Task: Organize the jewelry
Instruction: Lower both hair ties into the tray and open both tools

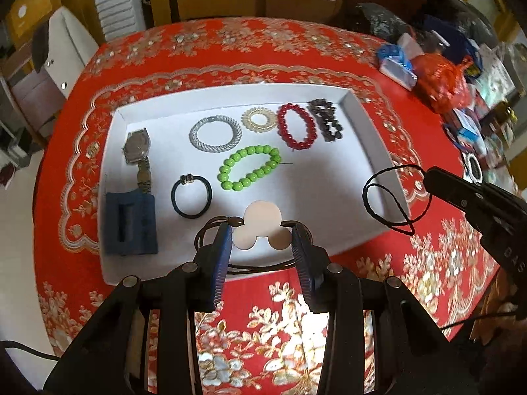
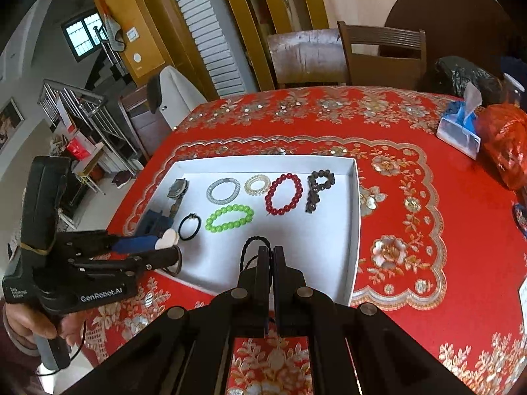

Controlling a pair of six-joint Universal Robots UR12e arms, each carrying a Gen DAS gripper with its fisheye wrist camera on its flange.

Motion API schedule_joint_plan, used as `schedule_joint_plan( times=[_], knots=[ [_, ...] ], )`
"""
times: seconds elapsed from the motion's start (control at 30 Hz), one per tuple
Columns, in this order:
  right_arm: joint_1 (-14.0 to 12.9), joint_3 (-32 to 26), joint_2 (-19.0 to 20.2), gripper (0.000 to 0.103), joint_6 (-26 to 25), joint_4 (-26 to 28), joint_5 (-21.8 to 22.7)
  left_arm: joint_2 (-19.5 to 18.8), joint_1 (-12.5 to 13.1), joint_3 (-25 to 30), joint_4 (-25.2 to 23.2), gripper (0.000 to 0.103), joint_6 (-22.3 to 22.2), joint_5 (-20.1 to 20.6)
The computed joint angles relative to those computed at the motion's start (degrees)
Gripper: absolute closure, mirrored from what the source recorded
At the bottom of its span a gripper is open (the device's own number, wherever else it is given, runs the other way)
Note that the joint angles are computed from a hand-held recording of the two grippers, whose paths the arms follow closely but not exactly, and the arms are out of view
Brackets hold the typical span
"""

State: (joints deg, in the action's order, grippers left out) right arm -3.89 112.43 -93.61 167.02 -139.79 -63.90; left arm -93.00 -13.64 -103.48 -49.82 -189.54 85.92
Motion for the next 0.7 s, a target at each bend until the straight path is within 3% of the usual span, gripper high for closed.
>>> schedule_joint_plan(
  times=[0.37,0.7],
  knots=[
    [0.1,-3.0,5.9,0.102,2.5,1.0,-2.9,-4.0,-0.4,2.0,-0.9,0.067,-2.9,0.9],
    [0.9,-4.3,8.5,0.101,1.6,4.2,-5.8,-6.4,-0.7,3.2,-2.5,0.067,-3.9,1.0]
  ],
)
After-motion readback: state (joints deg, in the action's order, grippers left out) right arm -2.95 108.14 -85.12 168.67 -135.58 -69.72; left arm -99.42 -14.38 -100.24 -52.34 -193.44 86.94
